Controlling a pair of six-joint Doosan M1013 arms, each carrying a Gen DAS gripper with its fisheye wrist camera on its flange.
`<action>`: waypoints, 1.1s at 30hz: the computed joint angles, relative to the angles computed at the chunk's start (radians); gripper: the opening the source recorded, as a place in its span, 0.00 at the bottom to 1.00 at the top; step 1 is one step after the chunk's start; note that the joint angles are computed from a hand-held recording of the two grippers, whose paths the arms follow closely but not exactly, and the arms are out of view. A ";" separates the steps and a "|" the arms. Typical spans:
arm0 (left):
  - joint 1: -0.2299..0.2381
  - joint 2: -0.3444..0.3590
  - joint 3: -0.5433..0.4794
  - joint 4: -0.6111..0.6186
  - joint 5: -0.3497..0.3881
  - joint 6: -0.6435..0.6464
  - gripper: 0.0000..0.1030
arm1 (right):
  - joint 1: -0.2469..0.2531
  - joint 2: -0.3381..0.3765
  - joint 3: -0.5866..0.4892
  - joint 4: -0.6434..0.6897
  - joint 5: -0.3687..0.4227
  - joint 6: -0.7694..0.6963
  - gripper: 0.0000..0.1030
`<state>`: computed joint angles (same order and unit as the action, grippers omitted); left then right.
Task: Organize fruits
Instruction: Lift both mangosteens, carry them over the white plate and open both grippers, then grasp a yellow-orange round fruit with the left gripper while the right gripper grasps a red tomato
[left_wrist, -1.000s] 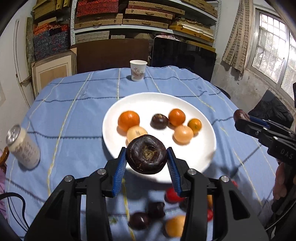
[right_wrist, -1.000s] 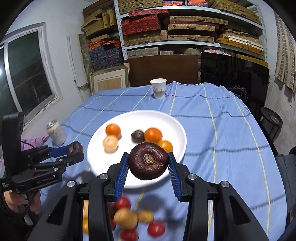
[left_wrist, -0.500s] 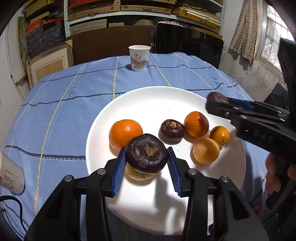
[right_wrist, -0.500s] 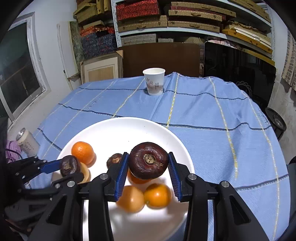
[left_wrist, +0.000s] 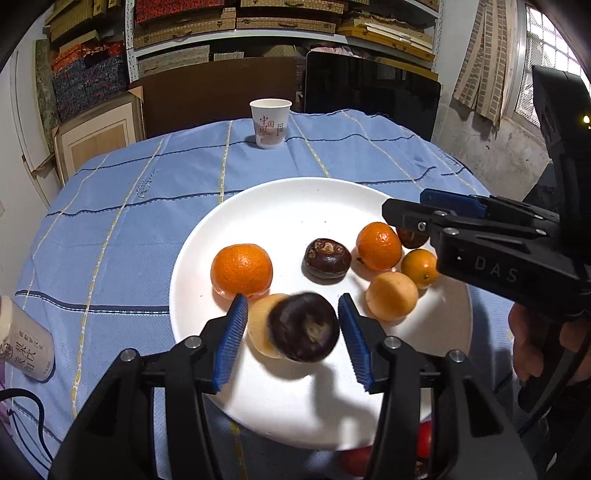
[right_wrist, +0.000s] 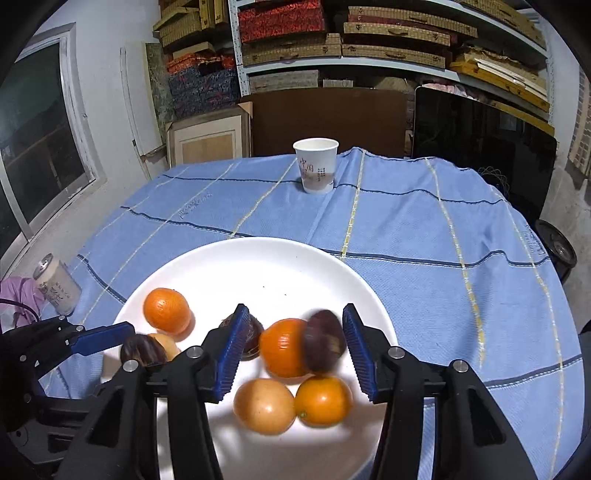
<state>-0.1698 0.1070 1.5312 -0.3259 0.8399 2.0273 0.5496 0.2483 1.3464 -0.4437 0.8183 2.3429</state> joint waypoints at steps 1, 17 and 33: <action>0.000 -0.005 0.002 -0.003 0.002 0.003 0.49 | 0.005 -0.006 0.003 -0.009 0.004 0.008 0.51; 0.066 -0.216 0.184 -0.116 0.008 0.165 0.79 | 0.144 -0.188 0.194 -0.127 0.012 0.222 0.51; 0.029 -0.339 0.378 -0.096 -0.023 0.264 0.51 | 0.260 -0.269 0.356 -0.176 0.075 0.462 0.51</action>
